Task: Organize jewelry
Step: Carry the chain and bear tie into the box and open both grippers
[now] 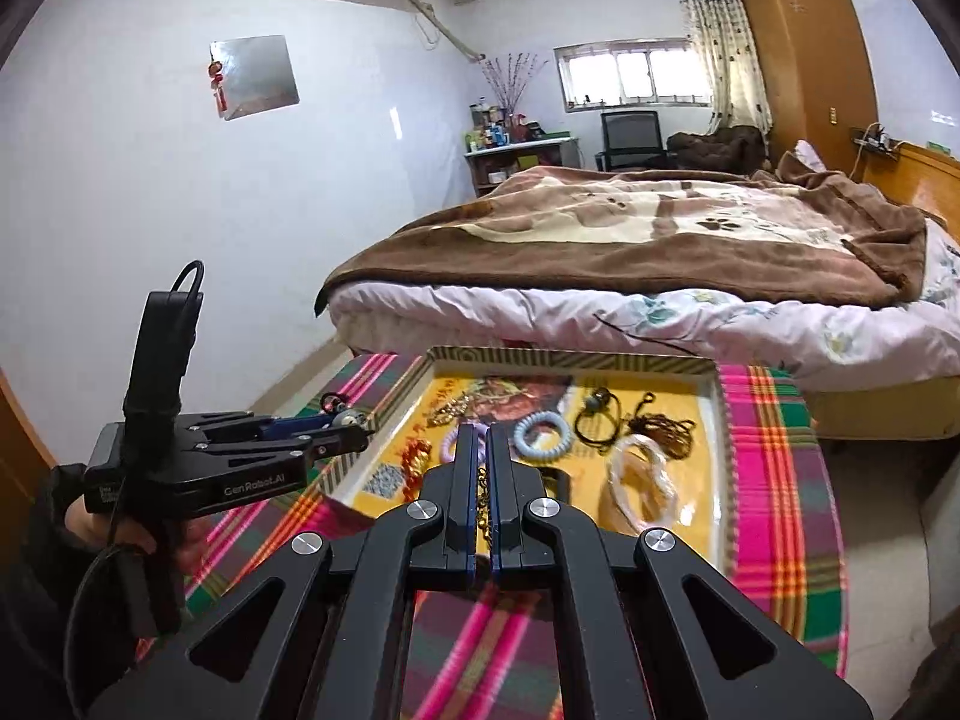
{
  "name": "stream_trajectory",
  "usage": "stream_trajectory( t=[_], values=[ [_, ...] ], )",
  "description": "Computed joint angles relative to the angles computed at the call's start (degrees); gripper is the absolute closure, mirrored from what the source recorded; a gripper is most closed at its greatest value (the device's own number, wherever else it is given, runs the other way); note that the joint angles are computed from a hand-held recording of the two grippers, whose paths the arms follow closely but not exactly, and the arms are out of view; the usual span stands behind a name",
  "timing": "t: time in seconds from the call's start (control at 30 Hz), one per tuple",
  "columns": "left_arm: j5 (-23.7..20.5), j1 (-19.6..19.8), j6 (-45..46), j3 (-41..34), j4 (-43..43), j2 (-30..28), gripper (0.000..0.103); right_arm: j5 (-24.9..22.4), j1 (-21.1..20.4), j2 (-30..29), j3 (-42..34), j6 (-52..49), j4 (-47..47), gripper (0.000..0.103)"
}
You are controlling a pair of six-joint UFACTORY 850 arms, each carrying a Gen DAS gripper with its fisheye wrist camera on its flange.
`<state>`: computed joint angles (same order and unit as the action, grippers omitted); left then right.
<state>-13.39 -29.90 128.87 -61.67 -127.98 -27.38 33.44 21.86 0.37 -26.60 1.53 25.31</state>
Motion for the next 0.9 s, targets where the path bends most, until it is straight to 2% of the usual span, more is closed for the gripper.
stream_trajectory(
  t=[0.37,0.57,0.77,0.9],
  values=[
    [2.3,0.9,-16.3,-7.1,16.7,-6.6,0.074,-2.1,-2.5,-10.3,-7.8,8.9,-10.7,0.101],
    [2.7,0.6,-19.9,-7.6,21.5,-9.0,0.074,-4.0,-3.3,-15.4,-11.0,13.0,-15.0,0.101],
    [3.5,0.6,-17.7,-7.3,18.9,-9.6,0.074,-5.4,-4.0,-18.6,-12.9,15.9,-18.0,0.101],
    [3.9,0.7,-20.3,-7.3,21.6,-9.8,0.074,-6.3,-4.3,-19.9,-13.8,17.2,-19.1,0.101]
  ],
)
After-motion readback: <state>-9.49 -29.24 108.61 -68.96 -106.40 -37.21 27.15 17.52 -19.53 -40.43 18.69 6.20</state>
